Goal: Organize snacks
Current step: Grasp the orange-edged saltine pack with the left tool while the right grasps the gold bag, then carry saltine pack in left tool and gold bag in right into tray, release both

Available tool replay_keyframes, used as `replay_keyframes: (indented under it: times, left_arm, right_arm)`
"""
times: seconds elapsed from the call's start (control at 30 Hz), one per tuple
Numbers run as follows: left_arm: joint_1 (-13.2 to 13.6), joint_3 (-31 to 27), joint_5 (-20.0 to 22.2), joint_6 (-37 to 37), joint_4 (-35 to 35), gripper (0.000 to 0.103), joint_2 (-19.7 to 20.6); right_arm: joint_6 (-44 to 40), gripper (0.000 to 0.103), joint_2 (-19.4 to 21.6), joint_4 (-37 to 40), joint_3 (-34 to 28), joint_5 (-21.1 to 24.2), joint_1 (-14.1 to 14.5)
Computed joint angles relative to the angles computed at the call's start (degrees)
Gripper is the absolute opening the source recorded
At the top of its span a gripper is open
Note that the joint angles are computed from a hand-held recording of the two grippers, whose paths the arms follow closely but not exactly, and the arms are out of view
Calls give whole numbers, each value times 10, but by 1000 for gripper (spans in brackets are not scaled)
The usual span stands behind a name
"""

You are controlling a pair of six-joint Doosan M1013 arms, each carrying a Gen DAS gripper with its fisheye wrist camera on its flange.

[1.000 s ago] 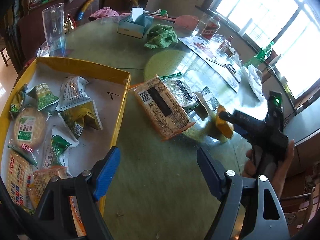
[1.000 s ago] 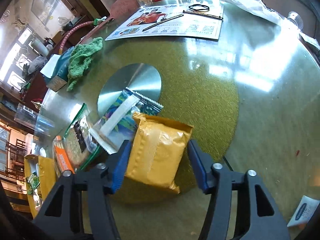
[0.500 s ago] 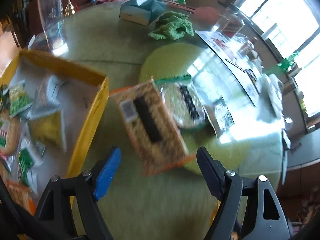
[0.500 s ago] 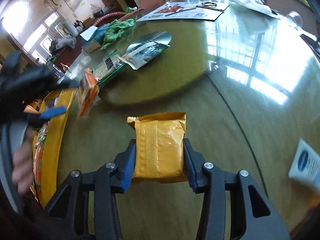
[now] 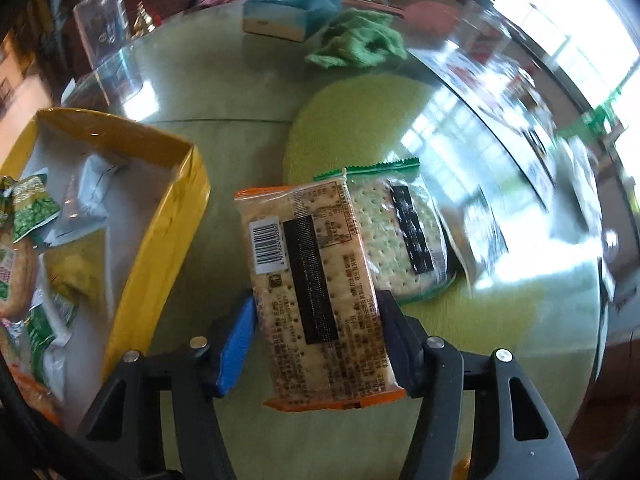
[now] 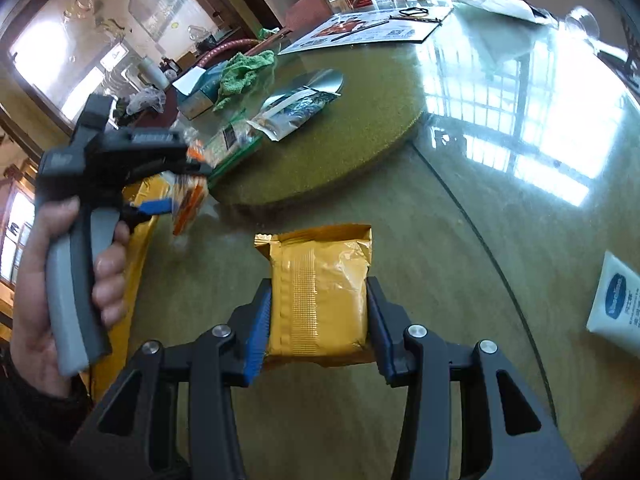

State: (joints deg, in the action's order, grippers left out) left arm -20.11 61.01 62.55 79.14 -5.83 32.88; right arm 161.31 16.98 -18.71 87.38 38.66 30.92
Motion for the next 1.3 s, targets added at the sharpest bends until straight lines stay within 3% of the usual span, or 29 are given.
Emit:
replay_keyframes:
  times: [0.13,0.33,0.5,0.77,0.9,1.03,1.2,1.3]
  left_arm:
    - [-6,88,-38,84,0,59,-53]
    - [-6,227,-117,199,10,58,-143]
    - [7,293,-159,284,-23,57,-186]
    - [6,298,-188,289,-33,61,-183]
    - [12,306,-210,317,-62,55,-186]
    - [26,318,-217,359,-125,55,-200]
    - [81,307,-137,458,-301,55,-219]
    - [110,299,-127,471,-342,55,-225]
  right_arm:
    - [16,46,-9,-1,14,-15,1]
    - [12,46,-10,-38,7,42,24]
    - [15,46,-7,-60,2,74,45]
    - [27,46,-2,-86,-3,92,60]
    - [41,46,-1,-97,-6,104,67]
    - [70,45,-13,-128,6,57,73]
    - [67,45,-16,-142,-7,5,83]
    - [37,45,-4,-144,-39,-9,90]
